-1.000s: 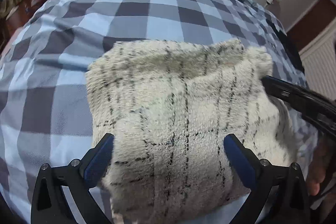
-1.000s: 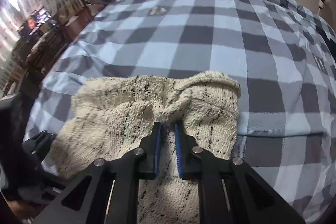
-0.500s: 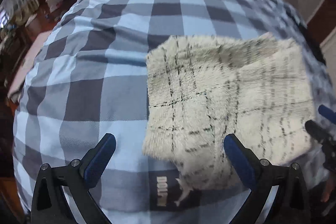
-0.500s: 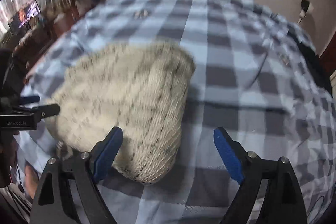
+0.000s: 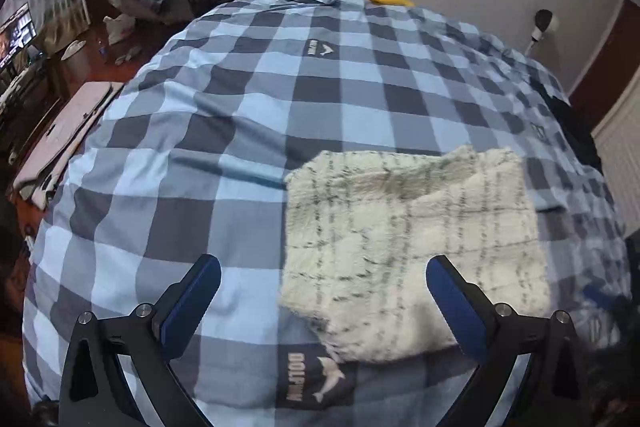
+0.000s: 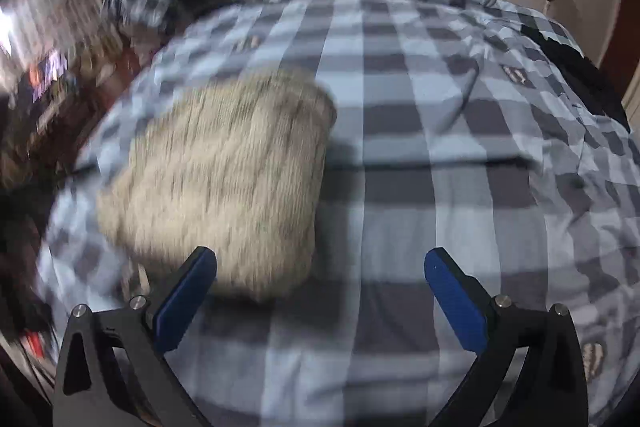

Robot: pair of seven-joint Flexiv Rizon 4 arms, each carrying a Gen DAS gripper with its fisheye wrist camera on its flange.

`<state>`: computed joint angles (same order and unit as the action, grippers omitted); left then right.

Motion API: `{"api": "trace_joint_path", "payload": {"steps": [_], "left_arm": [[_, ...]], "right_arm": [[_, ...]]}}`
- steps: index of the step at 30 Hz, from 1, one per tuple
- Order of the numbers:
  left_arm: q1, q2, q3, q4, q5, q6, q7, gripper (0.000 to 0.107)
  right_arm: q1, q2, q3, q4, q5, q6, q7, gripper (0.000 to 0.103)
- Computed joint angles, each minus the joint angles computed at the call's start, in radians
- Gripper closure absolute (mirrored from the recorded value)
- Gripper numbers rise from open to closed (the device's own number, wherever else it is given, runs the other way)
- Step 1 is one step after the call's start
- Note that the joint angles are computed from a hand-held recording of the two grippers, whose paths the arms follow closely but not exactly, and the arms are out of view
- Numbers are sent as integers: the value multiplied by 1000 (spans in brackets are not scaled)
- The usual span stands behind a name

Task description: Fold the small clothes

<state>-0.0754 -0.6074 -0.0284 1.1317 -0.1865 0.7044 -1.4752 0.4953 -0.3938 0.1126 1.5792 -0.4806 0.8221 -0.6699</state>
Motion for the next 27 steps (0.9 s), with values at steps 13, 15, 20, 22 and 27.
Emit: {"api": "trace_joint_path", "payload": {"steps": [13,15,20,22,27], "left_arm": [[-6,-118,-33,-75,-38,-102,22,4],[8,-135,-59,-81,-77,-100,46,4],[0,-153,-70,-78,-104,-81,101,4],[-12,-149,-54,-79,-90,-67,94,4],[-29,-130,-8,-106,-38,-91,31,4]], "right_arm": [[40,-185,-30,-170,18,-105,6,30],[42,-184,-35,-171,27,-132,10,30],[-46,-185,24,-175,247,-145,34,22],[-36,-176,12,-168,231,-139,30,22],[40,-94,-25,-122,63,-189,32,22]]}}
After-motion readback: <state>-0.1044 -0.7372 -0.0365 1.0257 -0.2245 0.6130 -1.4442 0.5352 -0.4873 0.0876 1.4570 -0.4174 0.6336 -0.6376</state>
